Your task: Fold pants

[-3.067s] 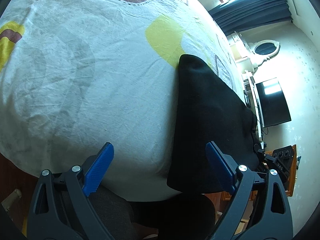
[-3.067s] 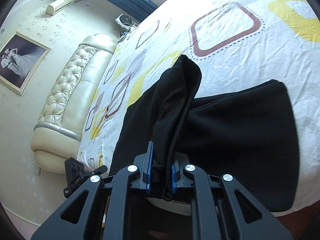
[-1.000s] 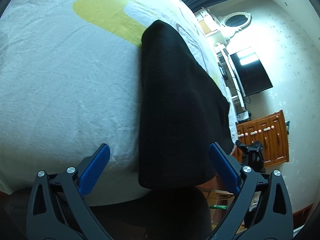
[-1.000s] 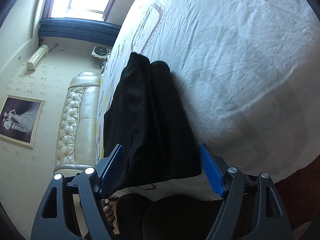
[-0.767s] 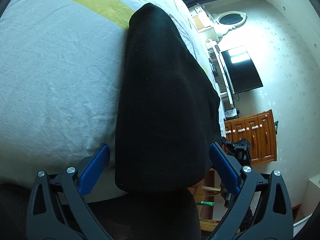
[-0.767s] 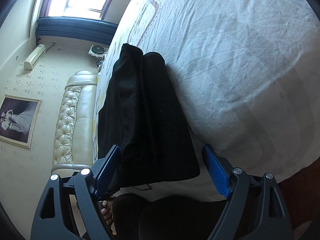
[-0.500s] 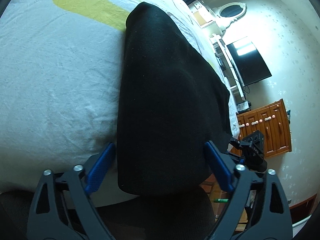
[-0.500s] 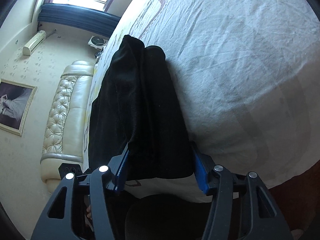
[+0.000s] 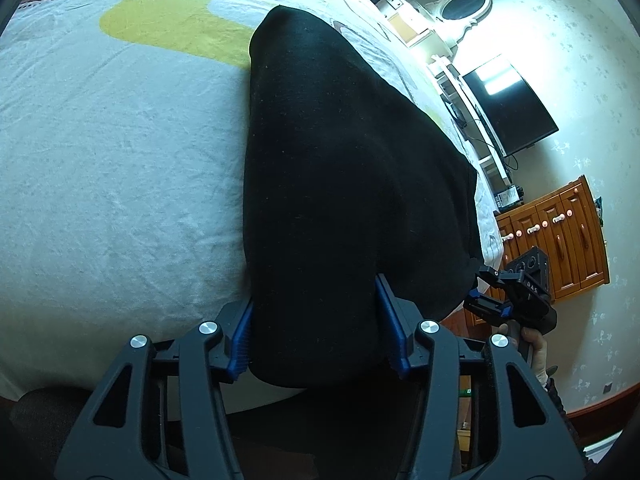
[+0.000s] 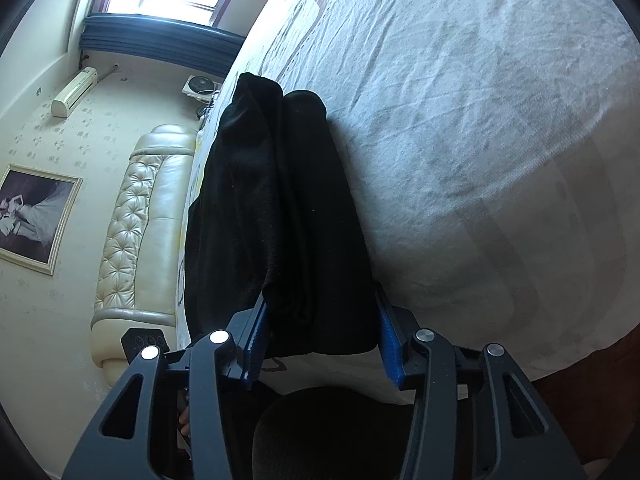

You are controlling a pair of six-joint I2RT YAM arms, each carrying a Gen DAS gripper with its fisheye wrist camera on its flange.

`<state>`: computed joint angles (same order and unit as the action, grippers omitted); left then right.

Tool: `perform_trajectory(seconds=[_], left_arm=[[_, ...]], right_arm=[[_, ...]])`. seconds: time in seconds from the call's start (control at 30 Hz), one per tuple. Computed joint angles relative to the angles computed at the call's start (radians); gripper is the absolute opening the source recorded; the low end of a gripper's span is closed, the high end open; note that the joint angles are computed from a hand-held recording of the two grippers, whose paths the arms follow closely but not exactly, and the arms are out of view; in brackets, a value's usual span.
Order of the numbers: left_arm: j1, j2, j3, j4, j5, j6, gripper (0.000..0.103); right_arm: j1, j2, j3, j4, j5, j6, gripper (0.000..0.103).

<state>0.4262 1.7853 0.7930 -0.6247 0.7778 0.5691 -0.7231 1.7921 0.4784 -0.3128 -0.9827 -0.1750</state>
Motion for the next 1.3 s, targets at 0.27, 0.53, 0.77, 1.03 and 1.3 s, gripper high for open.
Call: perform_trajectory(seconds=[0.27,0.53,0.77,1.03,1.3], left_arm=[[0.022,0.025,0.033,-0.059,0.025,0.043,0.055],[0.128,0.147,0.304,-0.367,0.182,0.152,0.078],[-0.005,0.313,0.480,-0.193,0.194,-0.029,0.080],[-0.103,0.481,0.652,-0.092,0.184,-0.244,0.081],[-0.176,0.485,0.672,0.019,0.072,-0.319,0.060]], right_arm=[[0.009,-0.008,-0.007,0.012,-0.006,0.017,0.048],[-0.069,-0.136,0.113,-0.181,0.023,-0.107,0.075],[0.072,0.080,0.262,0.062,-0.025,0.165,0.077],[0.182,0.232,0.352,0.281,-0.055,0.370,0.080],[0.246,0.244,0.379,0.237,0.037,0.302,0.050]])
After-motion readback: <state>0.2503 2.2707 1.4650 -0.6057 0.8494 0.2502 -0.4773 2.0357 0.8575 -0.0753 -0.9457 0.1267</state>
